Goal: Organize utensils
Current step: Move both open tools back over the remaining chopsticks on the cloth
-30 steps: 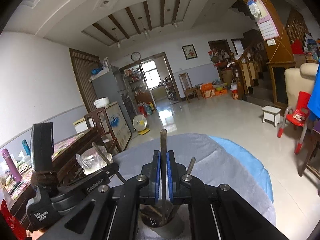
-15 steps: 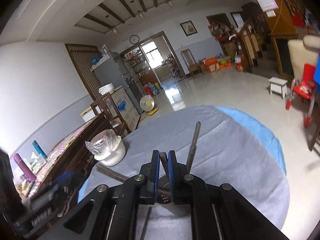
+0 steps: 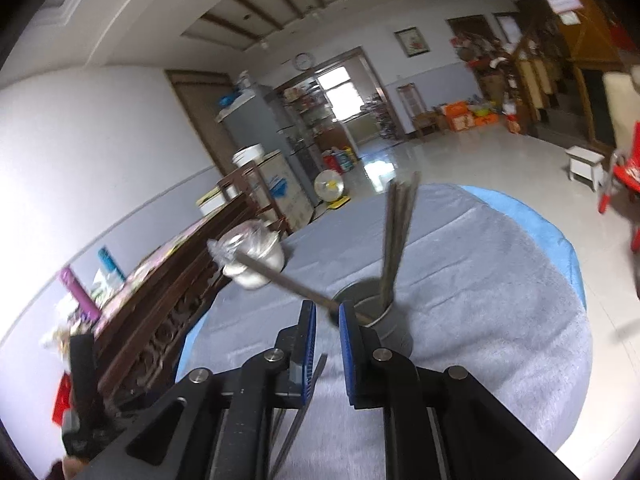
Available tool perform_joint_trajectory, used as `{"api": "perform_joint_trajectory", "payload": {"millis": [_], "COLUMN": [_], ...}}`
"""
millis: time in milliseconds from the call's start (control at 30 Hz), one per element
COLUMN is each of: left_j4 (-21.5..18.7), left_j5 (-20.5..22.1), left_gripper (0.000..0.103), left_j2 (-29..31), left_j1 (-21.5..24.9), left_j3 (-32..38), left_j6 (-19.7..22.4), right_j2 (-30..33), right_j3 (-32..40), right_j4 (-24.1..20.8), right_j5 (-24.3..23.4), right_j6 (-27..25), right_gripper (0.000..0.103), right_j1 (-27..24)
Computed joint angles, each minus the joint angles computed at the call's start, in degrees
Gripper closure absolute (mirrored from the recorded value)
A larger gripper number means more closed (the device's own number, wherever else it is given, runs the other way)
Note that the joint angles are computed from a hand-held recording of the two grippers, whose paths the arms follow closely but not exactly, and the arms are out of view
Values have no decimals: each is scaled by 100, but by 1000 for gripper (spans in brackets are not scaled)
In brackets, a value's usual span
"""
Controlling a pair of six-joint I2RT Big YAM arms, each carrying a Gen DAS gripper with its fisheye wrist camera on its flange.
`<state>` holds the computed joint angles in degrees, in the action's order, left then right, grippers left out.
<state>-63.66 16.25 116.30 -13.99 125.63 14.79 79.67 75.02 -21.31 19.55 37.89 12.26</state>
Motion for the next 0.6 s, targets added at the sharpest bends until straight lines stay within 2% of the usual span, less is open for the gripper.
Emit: {"api": "perform_joint_trajectory", "payload": {"millis": [100,400,600], "left_j4": [-6,520,441], "left_j5": [-37,-329,-409], "left_gripper": [36,33,33], "left_j2": [-21,-358,-291], "left_j1": [42,150,188], "left_j3": [-61,-654,-622], "left_j6": [-9,190,205], "right_j2": [135,637,774], "right_j3": [86,322,400], "right_j4": [-82,-481,-568], "right_j5": [-167,-524,-780], "right_j6": [-2,441,548], "right_gripper": [89,89,89], "right_j1": [63,144,135]}}
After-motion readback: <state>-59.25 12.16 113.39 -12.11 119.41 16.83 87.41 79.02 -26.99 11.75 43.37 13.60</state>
